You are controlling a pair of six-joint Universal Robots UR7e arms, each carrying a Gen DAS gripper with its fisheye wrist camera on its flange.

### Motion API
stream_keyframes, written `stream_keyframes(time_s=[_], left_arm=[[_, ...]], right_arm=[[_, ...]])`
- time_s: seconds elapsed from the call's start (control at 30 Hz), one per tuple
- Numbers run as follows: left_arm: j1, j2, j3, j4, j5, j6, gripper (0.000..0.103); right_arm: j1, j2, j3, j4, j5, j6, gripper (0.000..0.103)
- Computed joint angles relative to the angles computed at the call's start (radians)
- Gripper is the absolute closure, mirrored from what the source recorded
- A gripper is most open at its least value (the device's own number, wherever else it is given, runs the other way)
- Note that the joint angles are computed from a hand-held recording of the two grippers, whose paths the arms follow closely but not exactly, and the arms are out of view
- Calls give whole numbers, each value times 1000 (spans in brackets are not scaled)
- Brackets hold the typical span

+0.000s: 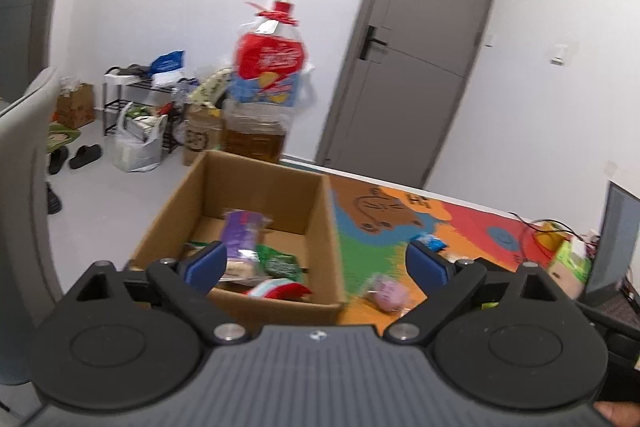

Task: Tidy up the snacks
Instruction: 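Move both tools back over the remaining snacks on the table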

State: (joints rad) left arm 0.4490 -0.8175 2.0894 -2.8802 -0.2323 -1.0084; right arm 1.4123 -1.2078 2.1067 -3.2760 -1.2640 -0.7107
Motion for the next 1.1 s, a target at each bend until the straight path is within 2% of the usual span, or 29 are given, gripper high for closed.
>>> stream_keyframes(time_s=[0.1, 0.17, 0.63, 0.8, 1.1], left_arm=[[-4, 32, -30, -50, -4, 67, 6], [-4, 67, -52, -133, -7, 137, 5], [24, 243, -200, -418, -103, 441, 5], [44, 273, -236, -403, -127, 441, 5], [90, 351, -308, -467, -168, 505, 6]], right_arm=[[-18, -16, -4, 11, 7, 5, 27], [-35, -27, -3, 7, 23, -3, 26], [-131, -33, -50, -27, 31, 38, 25], [-151, -16, -66, -26, 19, 36, 25], [-161, 45, -118, -38, -33, 41, 26]])
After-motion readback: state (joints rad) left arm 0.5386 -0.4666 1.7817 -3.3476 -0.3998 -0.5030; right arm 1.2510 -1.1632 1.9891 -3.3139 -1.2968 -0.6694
